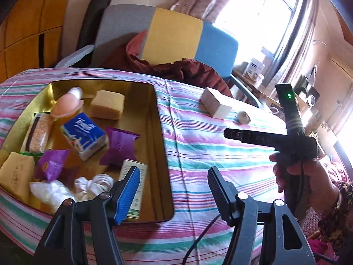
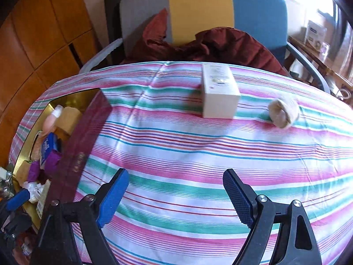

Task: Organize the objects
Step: 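Move both grippers back toward the remaining items on the table, then grasp the beige rolled cloth with the right gripper and lift it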

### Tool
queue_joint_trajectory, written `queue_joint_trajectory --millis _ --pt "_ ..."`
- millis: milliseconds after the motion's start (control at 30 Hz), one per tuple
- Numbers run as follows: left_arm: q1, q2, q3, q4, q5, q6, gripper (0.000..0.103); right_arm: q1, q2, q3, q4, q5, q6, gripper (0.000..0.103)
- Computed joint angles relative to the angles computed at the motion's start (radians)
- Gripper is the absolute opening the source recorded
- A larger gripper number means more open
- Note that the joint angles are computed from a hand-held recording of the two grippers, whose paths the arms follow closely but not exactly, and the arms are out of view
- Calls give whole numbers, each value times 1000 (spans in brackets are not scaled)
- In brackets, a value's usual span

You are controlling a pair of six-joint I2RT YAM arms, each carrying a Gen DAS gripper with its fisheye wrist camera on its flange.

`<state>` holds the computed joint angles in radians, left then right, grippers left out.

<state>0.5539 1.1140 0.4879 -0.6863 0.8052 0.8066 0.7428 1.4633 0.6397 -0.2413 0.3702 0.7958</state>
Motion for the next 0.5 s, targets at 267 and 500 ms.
queue_joint_trajectory --millis 267,500 --pt "-159 -143 -65 -22 -56 -49 65 -106 -69 -146 66 -33 -4 89" --pt "-261 -200 -98 -2 -102 -115 65 -291 -135 -224 102 -68 -69 89"
